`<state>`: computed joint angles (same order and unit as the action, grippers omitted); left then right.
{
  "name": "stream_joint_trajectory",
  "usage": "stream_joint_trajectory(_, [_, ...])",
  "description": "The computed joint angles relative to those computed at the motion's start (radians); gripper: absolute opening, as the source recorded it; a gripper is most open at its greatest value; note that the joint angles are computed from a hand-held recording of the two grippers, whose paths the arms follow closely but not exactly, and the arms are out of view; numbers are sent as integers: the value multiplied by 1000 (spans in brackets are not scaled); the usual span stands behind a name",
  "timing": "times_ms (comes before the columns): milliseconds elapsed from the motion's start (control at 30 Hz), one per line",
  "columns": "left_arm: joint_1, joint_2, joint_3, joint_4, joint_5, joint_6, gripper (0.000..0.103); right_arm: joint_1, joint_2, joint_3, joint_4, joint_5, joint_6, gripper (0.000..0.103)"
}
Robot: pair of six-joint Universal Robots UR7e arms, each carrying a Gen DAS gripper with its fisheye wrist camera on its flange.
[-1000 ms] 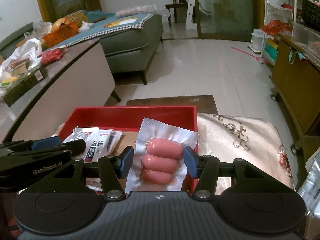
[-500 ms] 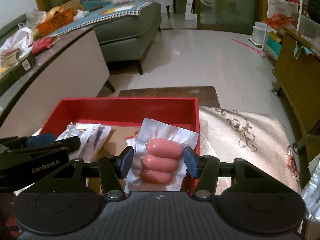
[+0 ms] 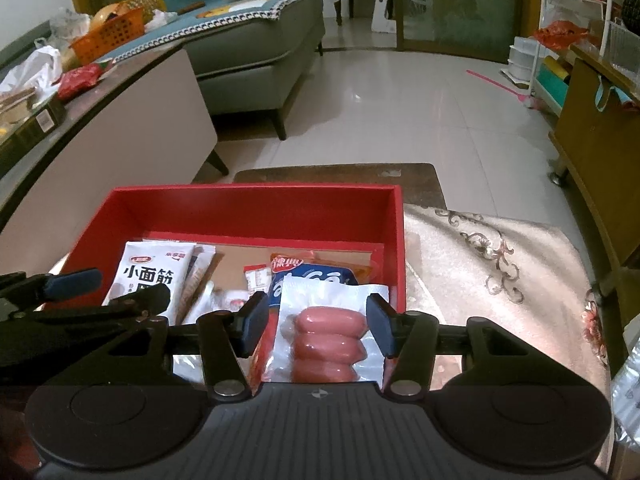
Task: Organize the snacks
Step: 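Carry both packets over the red tray and lower them inside, then open both tools to release the packets into the tray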
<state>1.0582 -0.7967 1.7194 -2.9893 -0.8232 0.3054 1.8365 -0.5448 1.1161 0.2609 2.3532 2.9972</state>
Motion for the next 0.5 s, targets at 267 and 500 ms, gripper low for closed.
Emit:
stream_joint_trajectory(267, [-12, -31, 31, -21, -4, 2, 61, 22, -12, 15, -11, 19, -4, 67])
stream_joint_trajectory(500, [-28, -77, 78, -45, -14, 5, 61, 47, -35, 56, -24, 31, -1, 68])
